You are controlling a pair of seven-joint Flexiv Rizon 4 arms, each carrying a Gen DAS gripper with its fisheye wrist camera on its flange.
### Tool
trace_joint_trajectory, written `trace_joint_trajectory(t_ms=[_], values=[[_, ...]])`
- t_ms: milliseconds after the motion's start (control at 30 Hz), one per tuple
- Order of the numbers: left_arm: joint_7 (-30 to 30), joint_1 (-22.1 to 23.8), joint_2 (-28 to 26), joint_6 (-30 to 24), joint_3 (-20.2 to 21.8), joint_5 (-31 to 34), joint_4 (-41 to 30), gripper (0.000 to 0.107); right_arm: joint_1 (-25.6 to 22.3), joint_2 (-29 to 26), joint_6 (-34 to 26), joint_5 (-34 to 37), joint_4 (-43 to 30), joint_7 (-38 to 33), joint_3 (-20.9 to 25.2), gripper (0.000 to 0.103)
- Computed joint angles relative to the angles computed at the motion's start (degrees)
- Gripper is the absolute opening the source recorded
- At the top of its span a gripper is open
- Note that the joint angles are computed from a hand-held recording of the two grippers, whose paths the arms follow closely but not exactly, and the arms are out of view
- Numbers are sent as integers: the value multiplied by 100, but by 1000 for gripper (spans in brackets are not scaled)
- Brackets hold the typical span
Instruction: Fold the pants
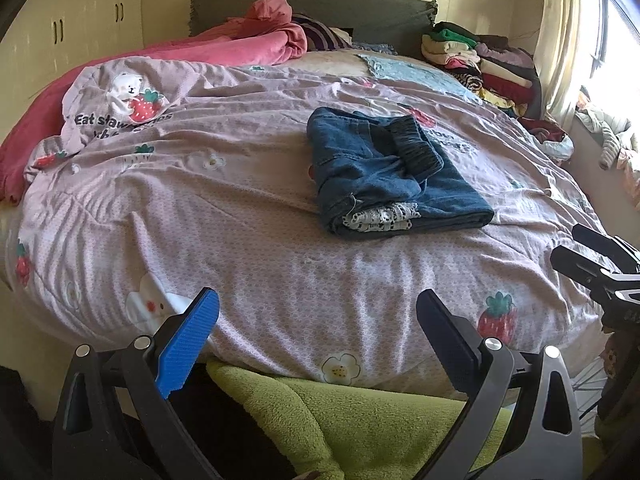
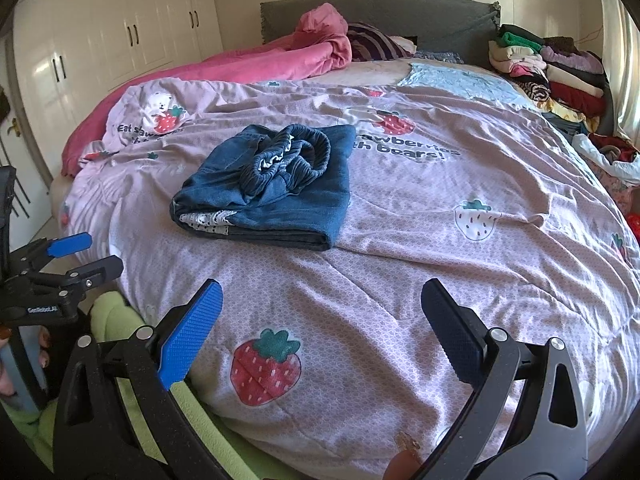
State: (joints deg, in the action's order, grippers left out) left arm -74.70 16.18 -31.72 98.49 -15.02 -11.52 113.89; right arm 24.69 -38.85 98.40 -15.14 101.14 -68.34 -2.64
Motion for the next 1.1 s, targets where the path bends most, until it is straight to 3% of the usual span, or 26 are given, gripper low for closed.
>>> trace_joint_trajectory(t_ms=[333,1100], values=[[-12,169,22,31,-185,49,48,98,12,3,-2,11,0,-6,-8,94],[-22,-66,66,-4,73,14,25,98,55,24,-11,19,16,10,-61,94]])
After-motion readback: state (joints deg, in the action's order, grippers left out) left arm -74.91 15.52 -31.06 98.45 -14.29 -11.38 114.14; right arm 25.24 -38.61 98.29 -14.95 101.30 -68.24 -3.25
